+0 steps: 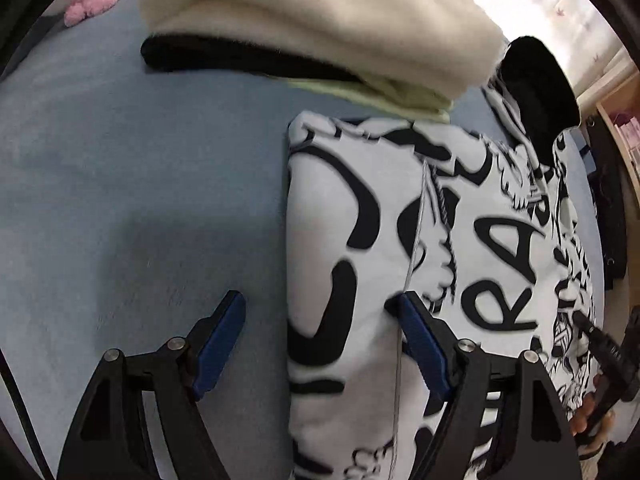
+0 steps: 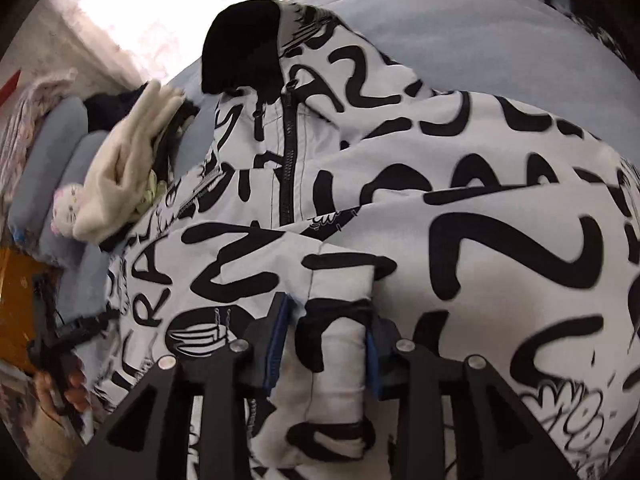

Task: Fold large clothes
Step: 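Grasp the jacket side edge with the left tool and fold it inward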

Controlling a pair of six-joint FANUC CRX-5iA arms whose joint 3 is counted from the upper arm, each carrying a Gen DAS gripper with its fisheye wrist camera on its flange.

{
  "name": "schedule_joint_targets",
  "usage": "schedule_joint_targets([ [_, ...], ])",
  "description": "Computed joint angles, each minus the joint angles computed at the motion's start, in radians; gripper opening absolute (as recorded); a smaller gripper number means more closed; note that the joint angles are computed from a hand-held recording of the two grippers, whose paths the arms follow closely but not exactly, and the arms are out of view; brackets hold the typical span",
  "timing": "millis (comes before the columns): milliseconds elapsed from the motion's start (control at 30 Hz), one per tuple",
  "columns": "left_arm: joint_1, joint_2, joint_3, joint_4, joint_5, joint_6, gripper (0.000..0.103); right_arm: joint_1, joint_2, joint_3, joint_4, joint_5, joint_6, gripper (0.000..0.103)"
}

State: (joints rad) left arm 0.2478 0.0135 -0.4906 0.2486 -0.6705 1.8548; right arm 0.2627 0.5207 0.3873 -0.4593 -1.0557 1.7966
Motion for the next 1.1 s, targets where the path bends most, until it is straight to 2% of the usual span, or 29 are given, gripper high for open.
schedule_joint_targets([
  [33,-0.009,-0.008,-0.004,-0.008,0.029,-0.006,0.031,0.009,-0.012,-0.018,0.014,0.025,0.011,0.018],
  [67,-0.02,-0.009,0.006,-0.026,0.038,-0.003,0.015,0.02,-0.032,-0.045,0.029,0.065,0.023,0.016],
  [133,-0.058,-0.003,0.061,-0.169,0.021,0.125,0.015,0.034,-0.092,-0.115,0.028,0.177,0.074,0.015],
  [200,-0.096,0.009,0.093,-0.278,0.019,0.209,0.015,0.04,-0.106,-0.136,0.023,0.239,0.081,0.014],
  [267,-0.117,0.021,0.108,-0.338,0.018,0.264,0.016,0.056,-0.069,-0.112,0.092,0.214,0.015,0.015],
  [333,-0.138,0.021,0.127,-0.401,0.002,0.332,0.022,0.065,-0.029,-0.078,0.136,0.156,-0.037,0.019],
  [433,-0.193,0.02,0.193,-0.527,-0.105,0.458,0.038,0.051,-0.042,-0.075,0.126,0.127,-0.059,0.027],
  [533,-0.223,-0.027,0.196,-0.582,-0.153,0.502,0.046,0.059,-0.117,-0.156,0.181,0.193,-0.1,0.028],
  [600,-0.25,-0.076,0.186,-0.632,-0.178,0.568,0.046,0.064,-0.173,-0.22,0.204,0.246,-0.113,0.029],
  [700,-0.271,-0.154,0.143,-0.635,-0.172,0.614,0.046,0.061,-0.239,-0.273,0.156,0.261,-0.083,0.029],
  [800,-0.301,-0.19,0.105,-0.566,-0.12,0.607,0.043,0.073,-0.274,-0.283,0.054,0.207,0.002,0.029],
  [867,-0.344,-0.169,0.107,-0.529,-0.096,0.595,0.029,0.107,-0.292,-0.298,0.029,0.186,0.035,0.029],
  [1000,-0.449,-0.117,0.125,-0.539,-0.067,0.653,0.028,0.177,-0.309,-0.318,-0.045,0.132,0.12,0.029],
  [1067,-0.489,-0.069,0.163,-0.576,-0.106,0.702,0.028,0.219,-0.309,-0.339,-0.01,0.154,0.103,0.029],
  [1100,-0.515,-0.037,0.194,-0.616,-0.159,0.746,0.028,0.238,-0.302,-0.347,0.02,0.165,0.081,0.029],
])
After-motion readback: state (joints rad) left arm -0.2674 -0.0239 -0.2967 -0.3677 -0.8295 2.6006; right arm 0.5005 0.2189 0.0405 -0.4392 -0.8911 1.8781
